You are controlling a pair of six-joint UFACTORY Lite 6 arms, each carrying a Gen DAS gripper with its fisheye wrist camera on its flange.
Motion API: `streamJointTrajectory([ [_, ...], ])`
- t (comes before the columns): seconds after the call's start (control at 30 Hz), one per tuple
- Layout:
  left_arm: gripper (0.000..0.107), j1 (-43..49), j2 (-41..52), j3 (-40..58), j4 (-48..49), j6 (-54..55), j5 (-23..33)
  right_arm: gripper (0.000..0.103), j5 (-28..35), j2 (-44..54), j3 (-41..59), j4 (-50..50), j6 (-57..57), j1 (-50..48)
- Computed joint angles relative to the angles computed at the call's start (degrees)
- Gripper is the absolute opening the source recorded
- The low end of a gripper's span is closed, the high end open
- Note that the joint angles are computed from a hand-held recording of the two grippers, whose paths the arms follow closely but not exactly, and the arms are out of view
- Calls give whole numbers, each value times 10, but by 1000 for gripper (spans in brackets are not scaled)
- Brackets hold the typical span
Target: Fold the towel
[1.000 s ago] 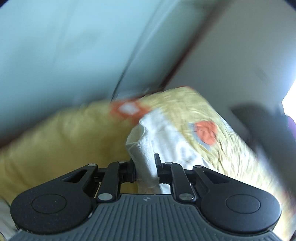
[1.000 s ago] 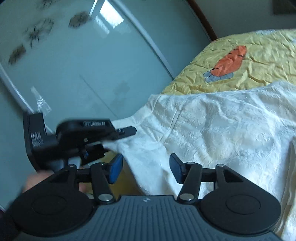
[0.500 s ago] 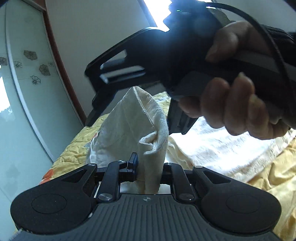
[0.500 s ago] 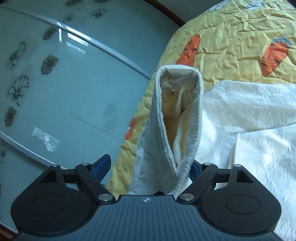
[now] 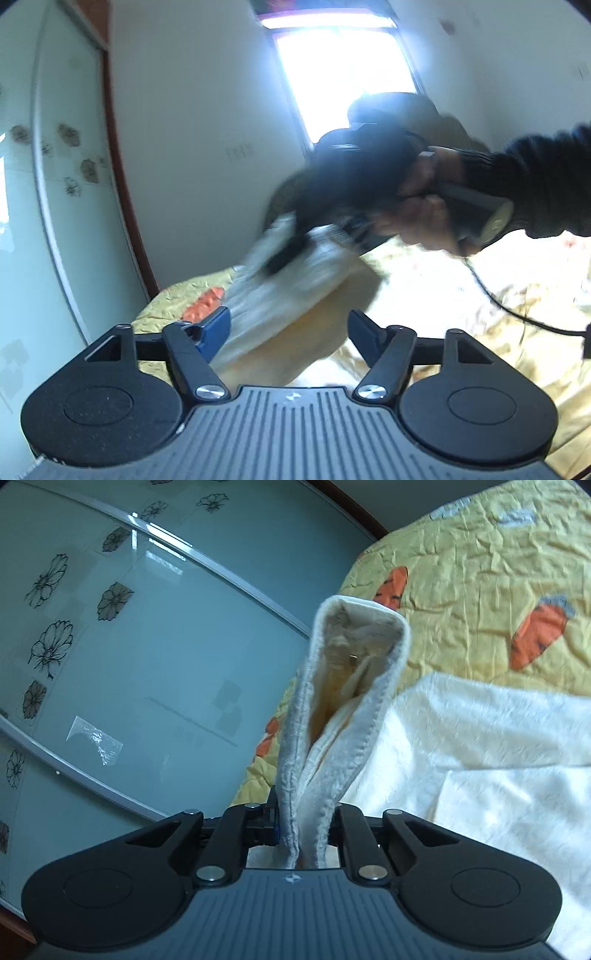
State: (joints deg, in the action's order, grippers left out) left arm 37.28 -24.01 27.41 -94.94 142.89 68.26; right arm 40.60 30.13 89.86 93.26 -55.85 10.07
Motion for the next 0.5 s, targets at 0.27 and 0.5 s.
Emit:
streamJointTrajectory([
  [0.27,85,-93,30,67,63,-152,-17,12,94,-78,-113,-264,77,-200],
  [0.5,84,-337,135,108,128,-232,-222,31,63,-67,-241,-131,-40,-245],
])
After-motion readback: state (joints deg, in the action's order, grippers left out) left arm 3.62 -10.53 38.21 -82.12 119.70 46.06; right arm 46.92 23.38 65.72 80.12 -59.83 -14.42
